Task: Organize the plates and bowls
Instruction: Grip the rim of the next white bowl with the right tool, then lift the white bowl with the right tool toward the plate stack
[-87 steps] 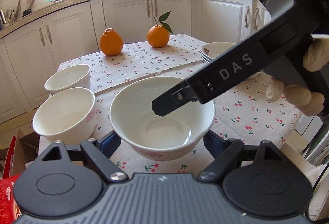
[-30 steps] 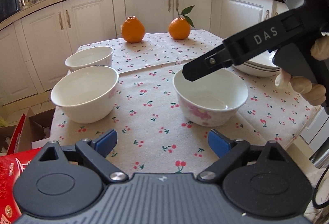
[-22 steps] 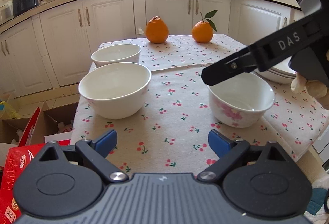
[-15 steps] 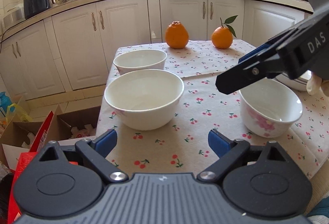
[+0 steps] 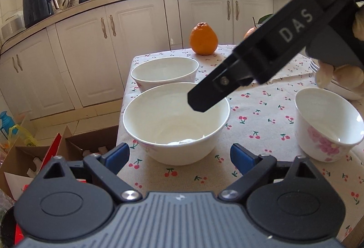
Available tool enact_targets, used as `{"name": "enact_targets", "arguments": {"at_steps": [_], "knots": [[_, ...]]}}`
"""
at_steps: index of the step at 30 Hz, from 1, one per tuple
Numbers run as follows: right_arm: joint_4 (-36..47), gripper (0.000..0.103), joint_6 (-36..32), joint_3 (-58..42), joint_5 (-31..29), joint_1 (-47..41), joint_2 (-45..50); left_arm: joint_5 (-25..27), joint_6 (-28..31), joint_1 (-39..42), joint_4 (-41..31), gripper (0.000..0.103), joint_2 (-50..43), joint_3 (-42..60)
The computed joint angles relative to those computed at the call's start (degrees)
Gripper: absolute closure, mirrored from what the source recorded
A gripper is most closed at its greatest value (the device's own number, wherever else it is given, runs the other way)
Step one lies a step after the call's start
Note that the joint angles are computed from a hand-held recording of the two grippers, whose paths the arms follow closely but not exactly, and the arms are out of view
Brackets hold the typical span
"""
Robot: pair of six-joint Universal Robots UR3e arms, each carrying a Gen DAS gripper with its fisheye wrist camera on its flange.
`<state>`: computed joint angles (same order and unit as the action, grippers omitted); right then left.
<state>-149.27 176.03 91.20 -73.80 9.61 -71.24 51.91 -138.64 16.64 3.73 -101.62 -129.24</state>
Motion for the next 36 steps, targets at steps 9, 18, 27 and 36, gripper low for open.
{"name": "enact_targets", "arguments": {"at_steps": [9,18,27,36], "knots": [[5.3,0.026,0.2,-8.4,2.7,-1.1,7.0,-1.3,-0.1,-0.1,-2.5,0.009,-2.2,3.4],[6.6,0.037,0.6,-11.8,4.3,-1.6,9.9,-2.1,-0.1,-0.2,-4.2,0.010,-3.2,5.7],[6.5,0.041,0.7,-12.1,5.5,-1.8,10.3,-2.1,0.5,-0.1,-5.1,0.010,-2.8,5.8],[6.3,0.041,1.2,-9.0,6.6,-2.5,7.0,-2.6,2.5,0.2,-8.4,0.010,1.5,4.5]]}}
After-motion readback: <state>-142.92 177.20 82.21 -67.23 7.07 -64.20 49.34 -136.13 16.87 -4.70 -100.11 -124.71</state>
